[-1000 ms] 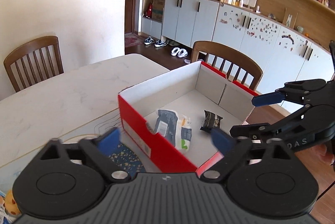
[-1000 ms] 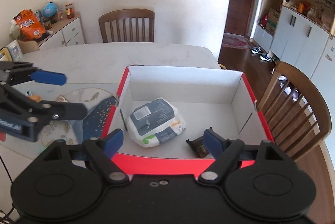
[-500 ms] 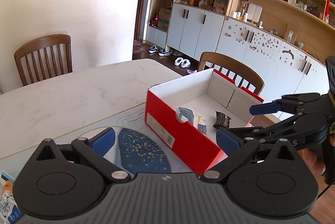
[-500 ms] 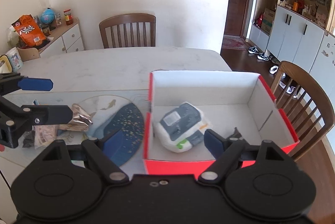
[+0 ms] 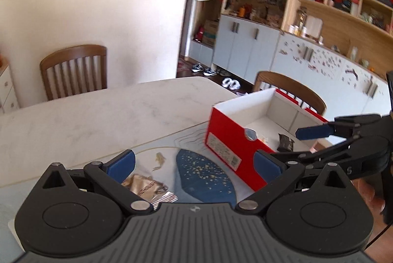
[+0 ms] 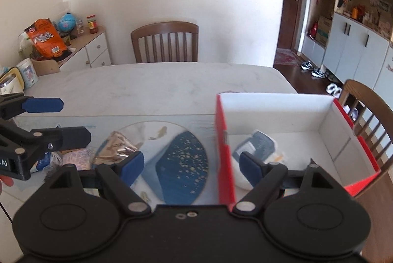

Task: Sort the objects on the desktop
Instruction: 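Move both tools back over the table toward the silver foil packet and black bag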

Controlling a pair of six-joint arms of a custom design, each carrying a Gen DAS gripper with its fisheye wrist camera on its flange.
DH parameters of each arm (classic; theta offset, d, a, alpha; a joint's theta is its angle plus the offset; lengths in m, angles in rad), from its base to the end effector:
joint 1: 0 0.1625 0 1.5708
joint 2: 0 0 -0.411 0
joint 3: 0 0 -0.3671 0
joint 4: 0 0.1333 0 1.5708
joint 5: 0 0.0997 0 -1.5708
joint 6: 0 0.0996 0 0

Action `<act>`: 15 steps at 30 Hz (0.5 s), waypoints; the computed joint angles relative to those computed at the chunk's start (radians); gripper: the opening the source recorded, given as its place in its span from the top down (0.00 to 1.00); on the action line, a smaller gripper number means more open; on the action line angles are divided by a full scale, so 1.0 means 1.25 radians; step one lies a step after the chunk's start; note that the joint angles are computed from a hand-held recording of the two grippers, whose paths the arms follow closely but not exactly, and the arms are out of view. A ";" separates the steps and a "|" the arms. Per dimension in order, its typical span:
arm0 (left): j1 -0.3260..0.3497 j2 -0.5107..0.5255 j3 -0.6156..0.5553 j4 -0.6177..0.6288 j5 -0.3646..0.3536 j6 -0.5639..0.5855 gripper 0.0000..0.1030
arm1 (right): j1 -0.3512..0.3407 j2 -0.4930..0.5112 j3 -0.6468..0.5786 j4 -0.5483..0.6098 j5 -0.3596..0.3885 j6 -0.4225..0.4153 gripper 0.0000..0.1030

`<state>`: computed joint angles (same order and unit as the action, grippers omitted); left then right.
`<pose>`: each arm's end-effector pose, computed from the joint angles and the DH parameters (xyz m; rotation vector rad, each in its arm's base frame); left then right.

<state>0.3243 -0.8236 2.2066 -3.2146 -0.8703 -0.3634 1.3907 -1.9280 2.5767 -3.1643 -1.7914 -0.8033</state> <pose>-0.3767 -0.3350 0.0555 1.0288 2.4769 -0.9489 0.0585 -0.3013 0.3496 0.5937 -2.2771 0.9355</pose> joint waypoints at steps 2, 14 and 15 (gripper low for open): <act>0.004 -0.011 0.015 -0.008 0.005 -0.013 0.00 | 0.019 0.032 0.002 -0.029 -0.014 0.006 0.18; 0.027 -0.052 0.099 -0.031 0.034 -0.052 0.00 | 0.104 0.204 0.005 -0.165 -0.064 0.022 0.18; 0.027 -0.054 0.107 -0.034 0.044 -0.060 0.00 | 0.108 0.216 0.003 -0.171 -0.064 0.025 0.18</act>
